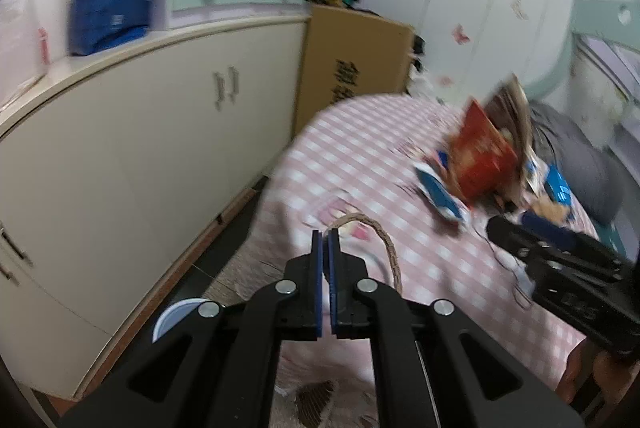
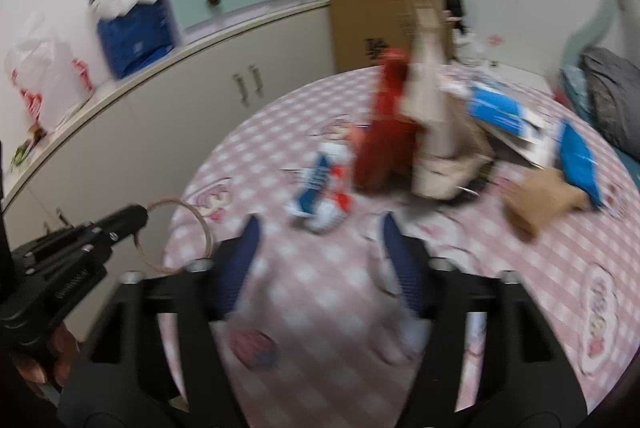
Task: Collect trash
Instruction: 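Grasp the twine ring with the left tool while the right tool grasps the blue tube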
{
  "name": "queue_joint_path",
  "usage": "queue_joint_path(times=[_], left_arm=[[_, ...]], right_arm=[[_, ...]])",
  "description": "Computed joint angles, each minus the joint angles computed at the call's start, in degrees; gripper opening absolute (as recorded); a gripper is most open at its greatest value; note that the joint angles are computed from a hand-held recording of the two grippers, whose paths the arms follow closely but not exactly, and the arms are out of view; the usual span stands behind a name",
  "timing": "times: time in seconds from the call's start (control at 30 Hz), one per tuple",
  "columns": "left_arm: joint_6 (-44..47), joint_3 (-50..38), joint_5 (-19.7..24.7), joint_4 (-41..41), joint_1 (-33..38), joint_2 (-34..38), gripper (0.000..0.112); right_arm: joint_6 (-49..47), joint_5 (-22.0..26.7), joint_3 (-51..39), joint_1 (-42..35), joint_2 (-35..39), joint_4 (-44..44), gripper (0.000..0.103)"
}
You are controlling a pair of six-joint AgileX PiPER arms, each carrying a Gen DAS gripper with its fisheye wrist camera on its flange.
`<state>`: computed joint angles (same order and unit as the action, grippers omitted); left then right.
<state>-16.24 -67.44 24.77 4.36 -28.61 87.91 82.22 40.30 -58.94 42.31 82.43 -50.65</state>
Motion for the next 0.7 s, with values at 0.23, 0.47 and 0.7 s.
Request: queue_joint_path(times=[0.23,0.47,0.7], left_arm=[[8.74,1.90,-1.86,-8.57,5.69,-1.09,0.002],[21.74,2.71,-2.10,-20.94,10.36,0.09,0.002],[28.94,3.84,-1.73,-27.88,13.53,0.30,0.002]], right_arm=[[-10.69,2.68,-11.84,-3.04,10.06,5.16,0.030],[-17.51,3.26,-16.00,-6.11,14.84,11.62,0.014],[-14.93,5.27,-16.70,-4.34,15.02,8.29,0.010]])
